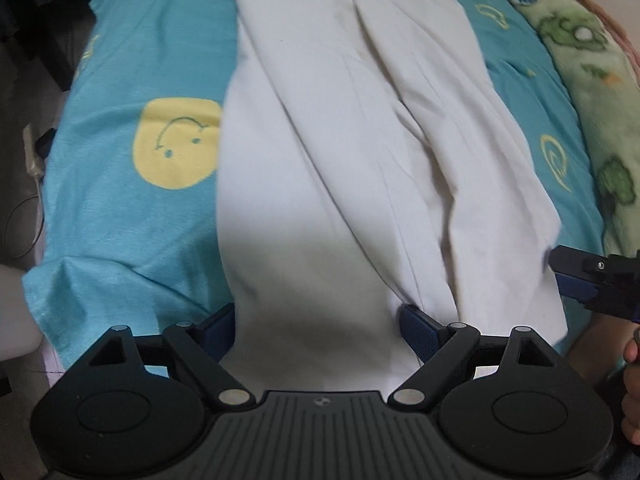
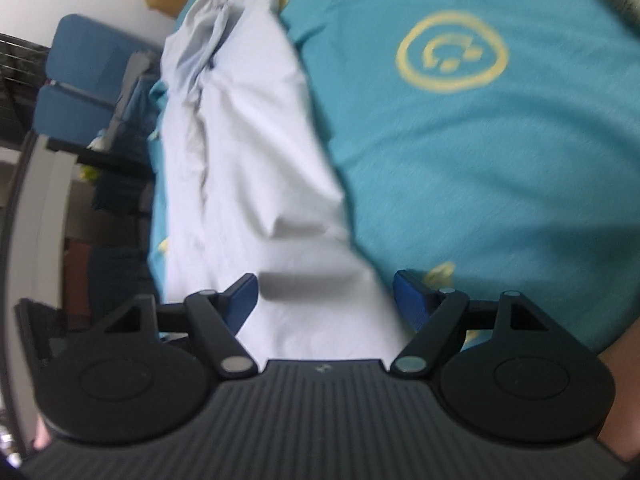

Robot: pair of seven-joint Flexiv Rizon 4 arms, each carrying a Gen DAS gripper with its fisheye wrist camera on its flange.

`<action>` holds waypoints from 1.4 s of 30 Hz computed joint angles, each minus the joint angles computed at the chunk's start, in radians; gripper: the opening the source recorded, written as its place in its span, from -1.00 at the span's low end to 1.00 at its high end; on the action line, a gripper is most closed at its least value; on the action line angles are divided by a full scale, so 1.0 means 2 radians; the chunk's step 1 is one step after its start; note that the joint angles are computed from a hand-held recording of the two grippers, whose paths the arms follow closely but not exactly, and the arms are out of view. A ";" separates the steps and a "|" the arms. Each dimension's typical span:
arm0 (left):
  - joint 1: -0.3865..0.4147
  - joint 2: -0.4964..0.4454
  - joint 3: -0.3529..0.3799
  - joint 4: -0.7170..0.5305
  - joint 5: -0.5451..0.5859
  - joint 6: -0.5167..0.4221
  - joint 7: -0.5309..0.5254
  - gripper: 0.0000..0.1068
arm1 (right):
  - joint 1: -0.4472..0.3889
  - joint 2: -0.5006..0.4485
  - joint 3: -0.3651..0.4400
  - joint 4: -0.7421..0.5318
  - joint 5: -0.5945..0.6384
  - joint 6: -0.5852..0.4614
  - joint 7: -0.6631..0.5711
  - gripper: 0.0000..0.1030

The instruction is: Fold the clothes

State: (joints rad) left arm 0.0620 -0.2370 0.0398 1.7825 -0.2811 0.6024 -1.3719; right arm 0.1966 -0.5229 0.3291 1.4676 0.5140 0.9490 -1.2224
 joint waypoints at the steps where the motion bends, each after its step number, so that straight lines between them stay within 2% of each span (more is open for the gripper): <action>1: 0.002 0.002 -0.002 0.001 -0.006 -0.009 0.007 0.59 | -0.007 0.001 0.006 0.000 0.012 -0.006 -0.002 0.50; 3: 0.003 0.007 -0.002 0.000 -0.011 -0.029 0.015 0.45 | -0.016 0.005 0.012 0.001 0.031 -0.014 -0.004 0.49; 5: 0.001 0.010 -0.002 -0.005 -0.002 -0.049 0.018 0.18 | -0.016 0.007 0.011 0.002 0.038 -0.021 -0.004 0.47; 6: 0.000 0.012 -0.002 -0.006 0.003 -0.056 0.018 0.10 | -0.011 0.009 0.006 0.005 0.032 -0.021 0.001 0.43; 8: -0.001 0.016 -0.001 -0.008 0.005 -0.071 0.016 -0.23 | -0.004 0.012 0.001 0.006 0.021 -0.026 -0.001 0.43; 9: -0.003 0.018 0.000 -0.008 0.011 -0.073 0.014 -0.29 | -0.003 0.012 0.001 0.004 0.016 -0.034 -0.008 0.44; 11: -0.008 0.023 0.002 -0.008 0.030 -0.074 0.007 -0.58 | -0.001 0.012 0.002 -0.002 0.007 -0.052 -0.023 0.34; 14: -0.013 0.031 0.003 -0.006 0.046 -0.074 0.001 -0.76 | 0.011 0.013 -0.003 -0.006 -0.017 -0.074 -0.045 0.33; 16: -0.016 0.039 0.003 0.001 0.051 -0.063 0.001 -0.83 | 0.030 0.020 -0.015 0.001 -0.052 -0.075 -0.047 0.18; 18: -0.017 0.053 0.004 0.022 0.034 -0.028 0.007 -0.85 | 0.059 0.028 -0.033 0.017 -0.110 -0.071 -0.041 -0.26; 19: -0.017 0.060 0.004 0.034 0.023 -0.010 0.007 -0.85 | 0.070 0.031 -0.040 0.025 -0.136 -0.067 -0.039 -0.36; 21: -0.016 0.074 0.006 0.057 -0.007 0.020 0.004 -0.86 | 0.079 0.037 -0.044 0.034 -0.166 -0.060 -0.037 -0.72; 23: -0.015 0.089 0.005 0.077 -0.050 0.050 0.010 -0.87 | 0.081 0.042 -0.048 0.038 -0.174 -0.041 -0.015 -0.80; 27: -0.017 0.120 0.007 0.098 -0.131 0.099 0.023 -0.88 | 0.068 0.060 -0.043 0.033 -0.164 -0.009 0.002 -0.83; 30: -0.027 0.130 0.001 0.088 -0.181 0.136 0.012 -0.89 | 0.060 0.074 -0.040 0.018 -0.156 0.011 0.009 -0.85; 33: -0.035 0.125 -0.004 0.061 -0.232 0.193 0.015 -0.89 | 0.060 0.085 -0.041 0.000 -0.155 0.031 0.018 -0.85; 36: -0.040 0.141 -0.002 0.055 -0.225 0.200 -0.009 -0.89 | 0.061 0.096 -0.041 -0.013 -0.154 0.050 0.031 -0.86; 40: -0.048 0.165 0.001 0.052 -0.209 0.204 -0.045 -0.90 | 0.060 0.124 -0.042 0.008 -0.157 0.073 0.044 -0.86; 41: -0.043 0.177 -0.004 0.058 -0.204 0.203 -0.044 -0.91 | 0.059 0.132 -0.041 0.017 -0.156 0.079 0.044 -0.86; 42: -0.050 0.203 0.007 0.064 -0.181 0.189 -0.075 -0.91 | 0.059 0.141 -0.041 0.026 -0.155 0.085 0.045 -0.86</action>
State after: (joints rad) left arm -0.0386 0.1686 0.0545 1.9097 -0.6429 0.9813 -1.5215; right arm 0.3137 -0.2399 0.2478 1.5199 0.2043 1.1181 -1.1334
